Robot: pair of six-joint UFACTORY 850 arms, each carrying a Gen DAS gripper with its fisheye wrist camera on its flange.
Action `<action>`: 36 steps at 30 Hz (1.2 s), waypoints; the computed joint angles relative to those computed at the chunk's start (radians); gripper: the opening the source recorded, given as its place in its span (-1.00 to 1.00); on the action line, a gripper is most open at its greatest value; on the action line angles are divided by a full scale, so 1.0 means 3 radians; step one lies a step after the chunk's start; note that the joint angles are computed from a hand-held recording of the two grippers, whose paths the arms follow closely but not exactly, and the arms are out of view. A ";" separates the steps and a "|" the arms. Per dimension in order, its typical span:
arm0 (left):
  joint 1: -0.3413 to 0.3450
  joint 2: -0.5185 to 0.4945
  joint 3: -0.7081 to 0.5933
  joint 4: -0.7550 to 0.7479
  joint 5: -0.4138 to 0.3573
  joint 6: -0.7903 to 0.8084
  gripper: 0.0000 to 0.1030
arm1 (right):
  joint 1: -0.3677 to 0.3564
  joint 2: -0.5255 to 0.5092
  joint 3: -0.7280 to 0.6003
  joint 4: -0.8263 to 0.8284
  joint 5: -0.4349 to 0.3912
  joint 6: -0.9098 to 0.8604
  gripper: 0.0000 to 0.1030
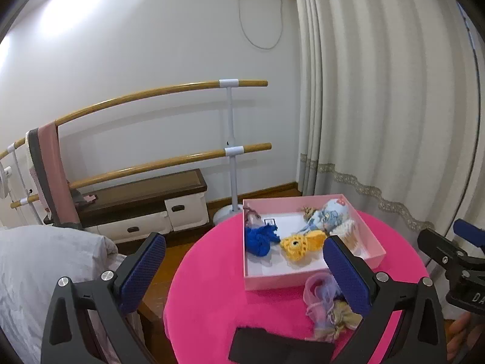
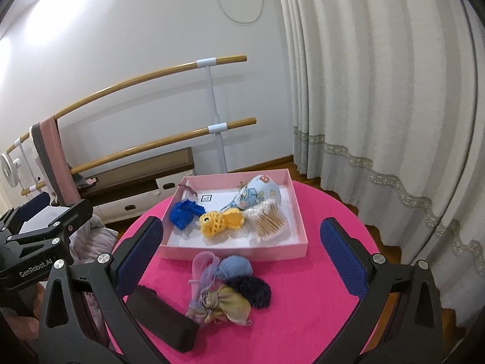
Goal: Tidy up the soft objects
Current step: 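Lift both open tools out of the box and back away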
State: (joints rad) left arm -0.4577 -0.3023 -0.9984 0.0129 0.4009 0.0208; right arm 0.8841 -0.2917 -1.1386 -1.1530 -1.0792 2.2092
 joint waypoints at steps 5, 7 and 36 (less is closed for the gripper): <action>0.0052 0.0195 0.0207 0.0300 -0.0071 -0.0319 1.00 | 0.0093 0.0031 0.0064 0.0072 -0.0043 0.0077 1.00; 0.0073 0.0254 0.0244 0.0385 -0.0117 -0.0412 1.00 | 0.0121 0.0030 0.0070 0.0109 -0.0074 0.0079 1.00; 0.0224 0.0507 0.0513 0.0678 -0.0159 -0.0713 1.00 | 0.0245 0.0078 0.0152 0.0181 -0.0211 0.0165 1.00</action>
State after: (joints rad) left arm -0.3904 -0.1502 -0.8444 0.2163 0.3532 -0.1930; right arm 0.9576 -0.2683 -1.0931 -1.0987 -1.1425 2.2587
